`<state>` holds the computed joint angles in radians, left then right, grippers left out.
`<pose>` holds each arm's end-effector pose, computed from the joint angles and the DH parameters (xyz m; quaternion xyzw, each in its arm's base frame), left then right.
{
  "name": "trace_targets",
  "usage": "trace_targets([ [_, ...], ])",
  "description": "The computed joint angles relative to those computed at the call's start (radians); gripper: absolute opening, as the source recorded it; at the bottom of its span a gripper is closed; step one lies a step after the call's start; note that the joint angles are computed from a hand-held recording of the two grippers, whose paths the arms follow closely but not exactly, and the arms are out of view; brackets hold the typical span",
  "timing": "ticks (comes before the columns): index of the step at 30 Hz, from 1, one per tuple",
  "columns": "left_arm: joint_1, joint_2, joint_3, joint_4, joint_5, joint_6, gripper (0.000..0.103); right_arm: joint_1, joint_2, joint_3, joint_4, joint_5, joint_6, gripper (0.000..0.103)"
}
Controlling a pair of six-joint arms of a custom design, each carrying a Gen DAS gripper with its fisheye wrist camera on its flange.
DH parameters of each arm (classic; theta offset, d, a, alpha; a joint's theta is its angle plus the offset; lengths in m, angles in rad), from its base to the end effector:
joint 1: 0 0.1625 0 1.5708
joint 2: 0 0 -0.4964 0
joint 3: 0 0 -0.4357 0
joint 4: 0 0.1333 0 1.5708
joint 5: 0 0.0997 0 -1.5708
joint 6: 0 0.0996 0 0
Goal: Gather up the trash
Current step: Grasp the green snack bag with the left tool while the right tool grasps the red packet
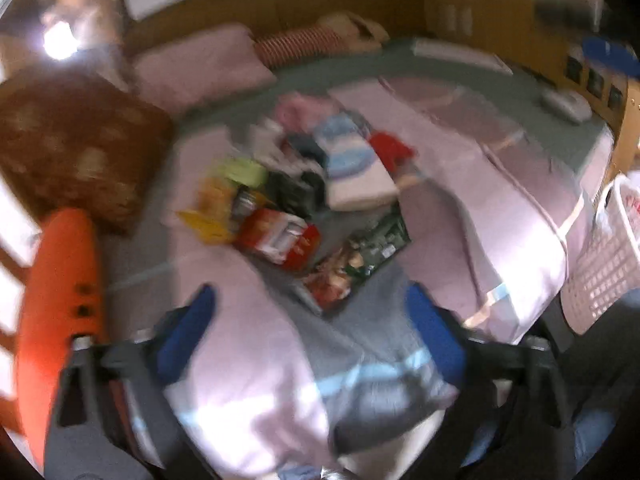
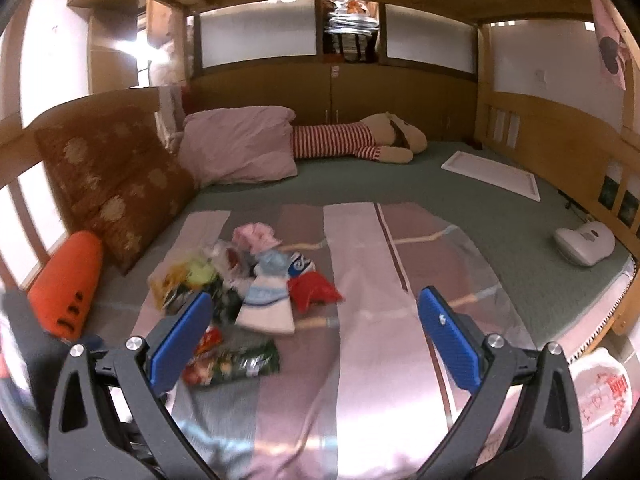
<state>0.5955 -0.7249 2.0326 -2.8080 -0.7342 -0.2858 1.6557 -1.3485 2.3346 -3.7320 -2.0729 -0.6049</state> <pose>-0.3636 -0.4967 -0.0027 0.3221 0.8546 -0.2133 0.3469 0.1248 -0.4600 0.3417 0.1430 -0.8053 0.4657 0.3379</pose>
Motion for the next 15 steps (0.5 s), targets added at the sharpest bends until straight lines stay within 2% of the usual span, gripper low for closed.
trace_targets([
  [2,0.058,0.047,-0.074,0.108,-0.015,0.004,0.066,-0.018,0.027,-0.048,0.024,-0.002,0.012,0.100],
  [4,0.097,0.082,-0.115,0.129,-0.027,0.041,0.064,-0.051,0.036,-0.063,0.038,0.054,0.022,0.100],
  [6,0.125,0.102,-0.141,0.133,-0.072,0.084,0.044,-0.078,0.046,-0.076,0.076,0.067,0.026,0.100],
  [7,0.132,0.109,-0.151,0.139,-0.094,0.098,0.037,-0.090,0.048,-0.084,0.110,0.060,0.035,0.100],
  [8,0.138,0.112,-0.153,0.133,-0.116,0.116,0.026,-0.107,0.049,-0.092,0.150,0.067,0.049,0.100],
  [10,0.143,0.102,-0.143,0.107,-0.140,0.121,0.015,-0.128,0.070,-0.119,0.182,0.053,0.051,0.100],
  [12,0.143,0.074,-0.130,0.079,-0.169,0.102,0.008,-0.139,0.080,-0.133,0.200,0.059,0.045,0.100],
  [15,0.107,-0.003,-0.068,-0.060,-0.162,0.093,0.007,-0.166,0.088,-0.156,0.233,0.110,0.049,0.100],
])
